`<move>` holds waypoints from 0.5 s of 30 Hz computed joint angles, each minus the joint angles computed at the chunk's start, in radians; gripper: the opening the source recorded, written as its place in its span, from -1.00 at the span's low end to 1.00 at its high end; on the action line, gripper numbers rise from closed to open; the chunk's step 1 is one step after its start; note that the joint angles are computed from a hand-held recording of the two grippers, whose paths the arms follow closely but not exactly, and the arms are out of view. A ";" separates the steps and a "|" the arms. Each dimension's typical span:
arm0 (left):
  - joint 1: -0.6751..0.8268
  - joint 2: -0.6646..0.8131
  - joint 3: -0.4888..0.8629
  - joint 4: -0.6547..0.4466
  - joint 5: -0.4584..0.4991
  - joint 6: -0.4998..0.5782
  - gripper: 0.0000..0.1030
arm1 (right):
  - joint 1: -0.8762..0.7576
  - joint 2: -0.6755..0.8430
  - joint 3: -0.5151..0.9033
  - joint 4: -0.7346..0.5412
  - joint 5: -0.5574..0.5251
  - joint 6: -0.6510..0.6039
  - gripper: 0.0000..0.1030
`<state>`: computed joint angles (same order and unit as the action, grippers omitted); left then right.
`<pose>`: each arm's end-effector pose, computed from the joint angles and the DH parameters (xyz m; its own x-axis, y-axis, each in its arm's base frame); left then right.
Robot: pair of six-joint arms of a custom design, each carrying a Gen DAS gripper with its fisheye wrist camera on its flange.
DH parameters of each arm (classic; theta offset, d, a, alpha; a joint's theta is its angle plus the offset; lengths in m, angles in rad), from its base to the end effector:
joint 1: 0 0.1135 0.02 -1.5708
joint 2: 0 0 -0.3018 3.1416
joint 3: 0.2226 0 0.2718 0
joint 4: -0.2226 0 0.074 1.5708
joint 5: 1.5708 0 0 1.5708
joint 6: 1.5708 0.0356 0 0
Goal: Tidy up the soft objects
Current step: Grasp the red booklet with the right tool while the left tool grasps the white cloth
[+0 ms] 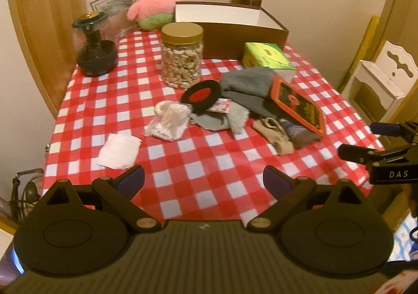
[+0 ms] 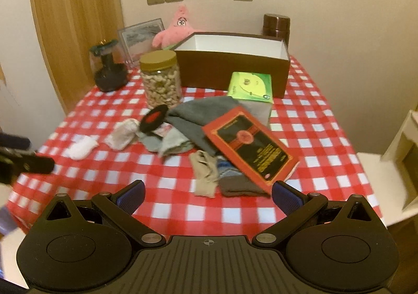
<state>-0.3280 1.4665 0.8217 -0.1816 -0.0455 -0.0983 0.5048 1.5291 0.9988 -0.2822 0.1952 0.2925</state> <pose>0.2947 -0.0986 0.2217 -0.7216 0.1420 -0.6775 0.2229 0.9743 -0.0332 0.3021 0.1590 0.2536 -0.7116 -0.0700 -0.6991 -0.1593 0.9852 0.0635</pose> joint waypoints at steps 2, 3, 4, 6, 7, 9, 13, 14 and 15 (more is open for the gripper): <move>0.020 0.009 -0.010 0.025 -0.003 0.020 0.86 | -0.010 0.014 -0.019 0.037 0.008 -0.029 0.99; 0.033 0.017 -0.011 0.034 -0.001 0.030 0.85 | -0.016 0.023 -0.030 0.063 0.006 -0.043 0.99; 0.040 0.028 -0.012 0.045 -0.006 0.035 0.84 | -0.020 0.032 -0.040 0.089 0.006 -0.056 0.99; 0.074 0.077 0.006 0.073 0.004 0.059 0.81 | -0.033 0.059 -0.047 0.126 0.002 -0.089 0.98; 0.085 0.093 0.007 0.086 0.001 0.069 0.78 | -0.039 0.072 -0.050 0.146 -0.001 -0.107 0.94; 0.107 0.129 0.015 0.105 -0.005 0.083 0.77 | -0.050 0.101 -0.055 0.186 -0.005 -0.134 0.88; 0.150 0.202 0.047 0.114 0.001 0.090 0.75 | -0.074 0.165 -0.044 0.243 -0.005 -0.179 0.81; 0.158 0.217 0.053 0.119 0.002 0.090 0.75 | -0.079 0.181 -0.037 0.250 -0.001 -0.192 0.79; 0.167 0.235 0.063 0.122 0.003 0.091 0.75 | -0.084 0.199 -0.029 0.258 0.001 -0.207 0.78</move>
